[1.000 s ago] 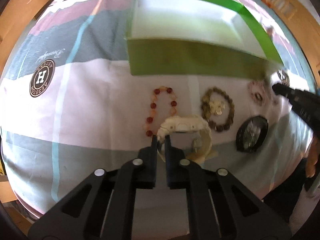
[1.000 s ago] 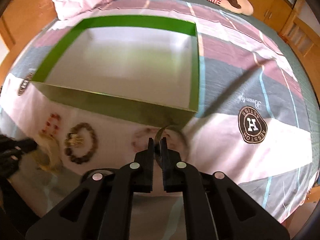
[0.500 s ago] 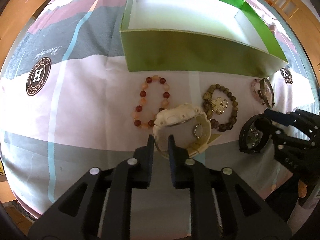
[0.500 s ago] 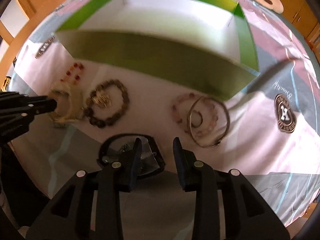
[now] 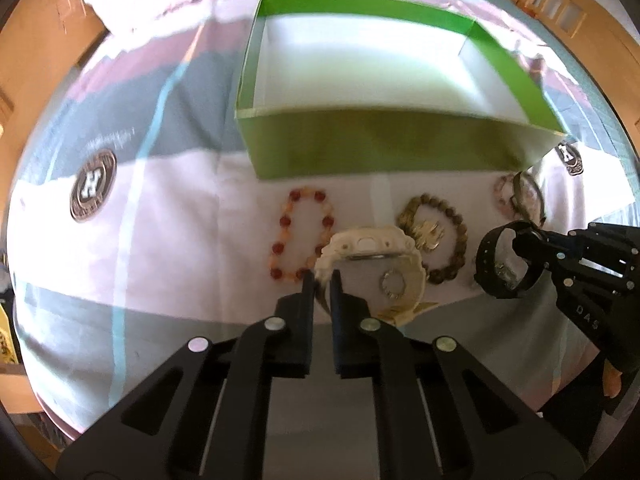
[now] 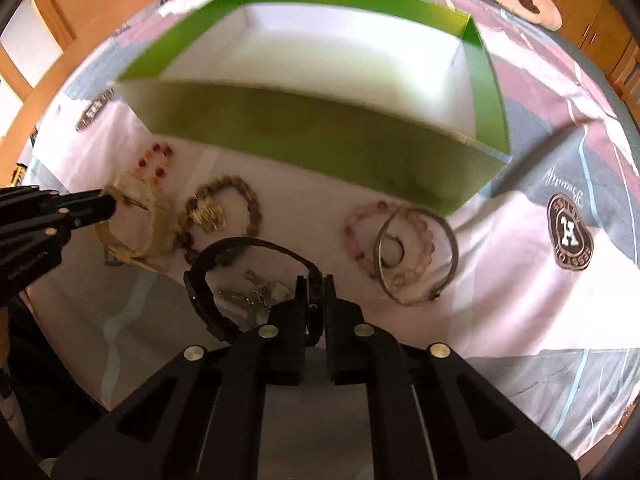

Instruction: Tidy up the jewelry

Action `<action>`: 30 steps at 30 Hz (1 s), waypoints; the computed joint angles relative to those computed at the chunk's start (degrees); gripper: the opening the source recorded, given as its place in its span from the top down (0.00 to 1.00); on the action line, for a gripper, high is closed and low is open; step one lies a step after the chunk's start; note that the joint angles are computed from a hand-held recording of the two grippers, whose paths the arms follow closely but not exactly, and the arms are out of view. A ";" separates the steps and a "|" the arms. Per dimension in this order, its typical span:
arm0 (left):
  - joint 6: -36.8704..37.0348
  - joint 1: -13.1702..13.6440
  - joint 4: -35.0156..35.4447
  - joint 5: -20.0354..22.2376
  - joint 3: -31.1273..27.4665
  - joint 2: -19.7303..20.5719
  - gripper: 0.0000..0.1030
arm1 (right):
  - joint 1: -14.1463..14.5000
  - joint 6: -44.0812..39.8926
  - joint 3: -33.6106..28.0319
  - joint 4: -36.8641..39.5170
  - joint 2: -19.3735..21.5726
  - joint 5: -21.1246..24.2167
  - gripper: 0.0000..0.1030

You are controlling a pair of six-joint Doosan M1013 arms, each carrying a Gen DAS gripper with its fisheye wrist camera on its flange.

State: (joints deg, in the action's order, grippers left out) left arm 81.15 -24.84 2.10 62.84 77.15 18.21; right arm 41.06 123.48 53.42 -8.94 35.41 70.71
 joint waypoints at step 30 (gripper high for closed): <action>0.24 -1.07 2.79 -6.53 3.40 -2.18 0.56 | 0.14 1.42 1.00 -0.86 -0.59 -2.75 0.90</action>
